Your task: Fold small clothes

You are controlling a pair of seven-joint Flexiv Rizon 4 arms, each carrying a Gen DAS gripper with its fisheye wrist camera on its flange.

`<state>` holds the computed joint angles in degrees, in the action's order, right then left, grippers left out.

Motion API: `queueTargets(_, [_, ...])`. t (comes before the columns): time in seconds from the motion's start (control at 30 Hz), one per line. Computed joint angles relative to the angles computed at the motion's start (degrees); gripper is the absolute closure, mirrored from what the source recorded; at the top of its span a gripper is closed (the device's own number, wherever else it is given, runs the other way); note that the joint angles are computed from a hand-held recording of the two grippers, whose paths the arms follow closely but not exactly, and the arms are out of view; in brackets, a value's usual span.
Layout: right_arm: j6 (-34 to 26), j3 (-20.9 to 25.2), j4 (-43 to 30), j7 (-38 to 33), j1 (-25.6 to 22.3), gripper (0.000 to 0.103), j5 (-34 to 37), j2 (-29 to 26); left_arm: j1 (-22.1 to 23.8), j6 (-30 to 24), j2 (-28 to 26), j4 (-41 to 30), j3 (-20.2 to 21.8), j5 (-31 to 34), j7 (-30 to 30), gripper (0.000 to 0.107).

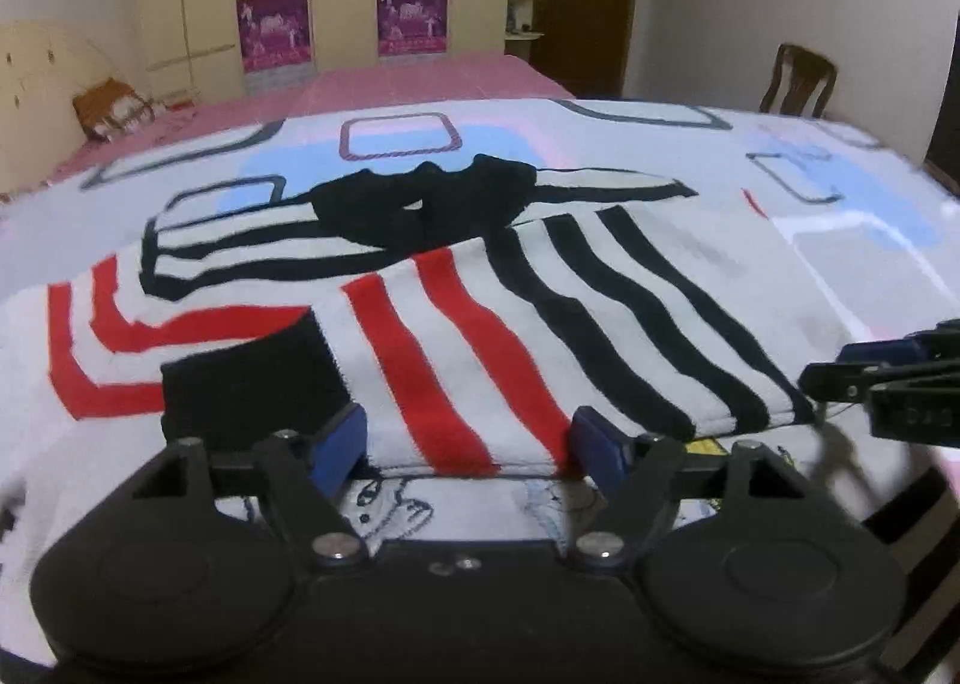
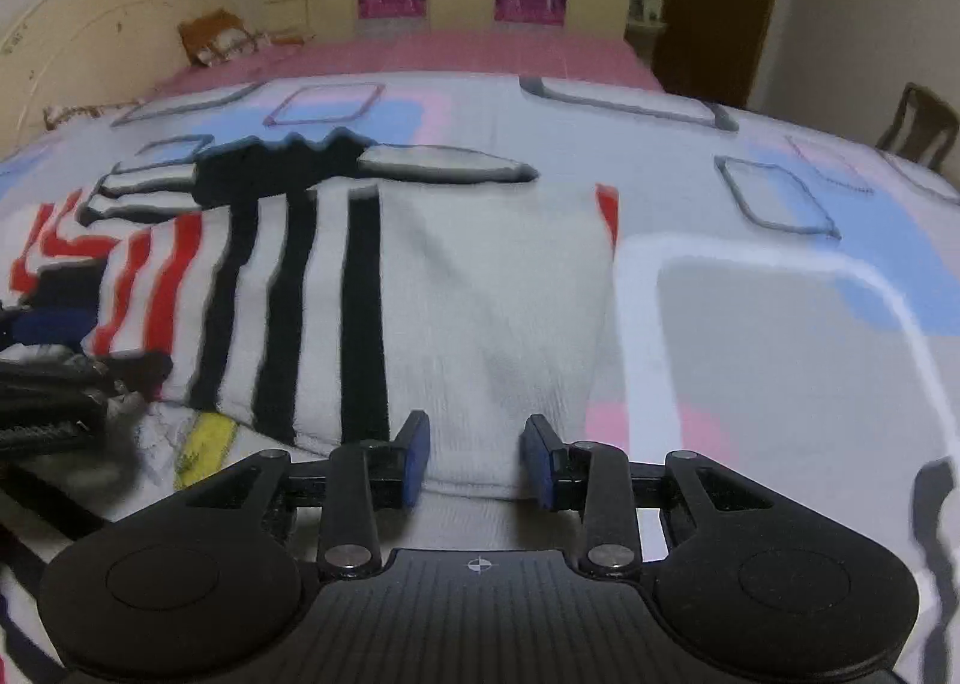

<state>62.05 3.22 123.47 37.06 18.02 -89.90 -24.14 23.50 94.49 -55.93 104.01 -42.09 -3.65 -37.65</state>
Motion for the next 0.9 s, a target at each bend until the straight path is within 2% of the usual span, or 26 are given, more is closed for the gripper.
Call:
queueTargets(0.03, [-0.73, 0.46, -0.26, -2.03, 0.31, 0.069, 2.87, 0.21, 0.27, -0.28, 0.84, 0.2, 0.08, -0.13, -0.22, 0.036])
queueTargets(0.07, [-1.46, 0.36, -0.24, -1.22, 0.78, 0.069, 2.85, 0.96, 1.46, 1.14, 0.76, 0.79, -0.88, 0.29, 0.02, 0.037])
queueTargets(0.13, [-3.36, -0.12, -0.21, 4.57, 1.44, 0.069, -1.84, 2.22, 5.13, 1.75, 0.05, 1.46, -3.44, 0.74, -0.53, 0.037])
queueTargets(0.27, [-2.82, 0.64, -1.51, 8.31, 1.23, 0.068, -3.14, 1.2, 10.7, 4.1, 0.12, 1.9, -4.26, 0.3, -4.14, 0.037])
queueTargets(0.33, [-1.2, 0.79, -2.61, 9.63, 0.99, 0.041, -3.42, 0.06, 14.2, 6.15, -0.1, 2.0, -4.83, 0.88, -6.69, 0.038])
queueTargets(0.37, [-1.26, 0.75, -2.78, 11.32, 1.18, 0.031, -4.52, -0.01, 15.58, 7.43, -0.16, 1.52, -4.29, 0.64, -8.47, 0.038])
queueTargets(0.43, [-1.45, 0.8, -4.18, 13.83, 1.6, 0.031, -6.56, -0.98, 17.05, 7.72, 0.22, -0.1, -2.51, -0.55, -11.99, 0.04])
queueTargets(0.47, [-1.82, 1.07, -4.68, 13.6, 2.02, 0.037, -5.83, -1.38, 17.64, 7.89, 0.3, -1.29, -1.18, -1.76, -14.25, 0.041])
queueTargets(0.5, [-1.98, 1.07, -5.44, 13.7, 2.42, 0.051, -5.62, -1.98, 18.02, 7.47, 0.22, -2.6, -0.2, -2.83, -16.24, 0.042])
queueTargets(0.53, [-1.76, 1.12, -5.88, 13.94, 2.66, 0.055, -5.35, -2.26, 18.6, 6.32, -0.07, -4.28, 0.59, -4.39, -18.54, 0.044])
queueTargets(0.6, [-1.72, 1.0, -7.33, 13.63, 3.44, 0.056, -3.75, -3.25, 19.69, 4.37, -1.42, -7.73, 1.46, -6.61, -22.4, 0.047])
queueTargets(0.67, [-2.39, 0.77, -8.74, 11.56, 4.64, 0.056, -1.23, -4.06, 18.7, 1.32, -2.85, -12.58, 3.56, -9.37, -25.45, 0.057])
queueTargets(0.73, [-3.1, 0.29, -9.8, 9.36, 5.88, 0.056, 0.57, -4.48, 19.16, -1.27, -4.75, -16.13, 3.16, -11.77, -26.72, 0.065])
queueTargets(0.77, [-3.74, 0.07, -10.22, 8.24, 6.54, 0.056, 1.69, -4.64, 19.88, -2.61, -6.28, -18.06, 1.66, -12.94, -26.66, 0.066])
queueTargets(0.9, [-6.28, -0.82, -11.31, 4.82, 8.63, 0.056, 7.08, -5.13, 18.21, -4.35, -9.62, -24.61, 0.92, -16.68, -25.86, 0.067])
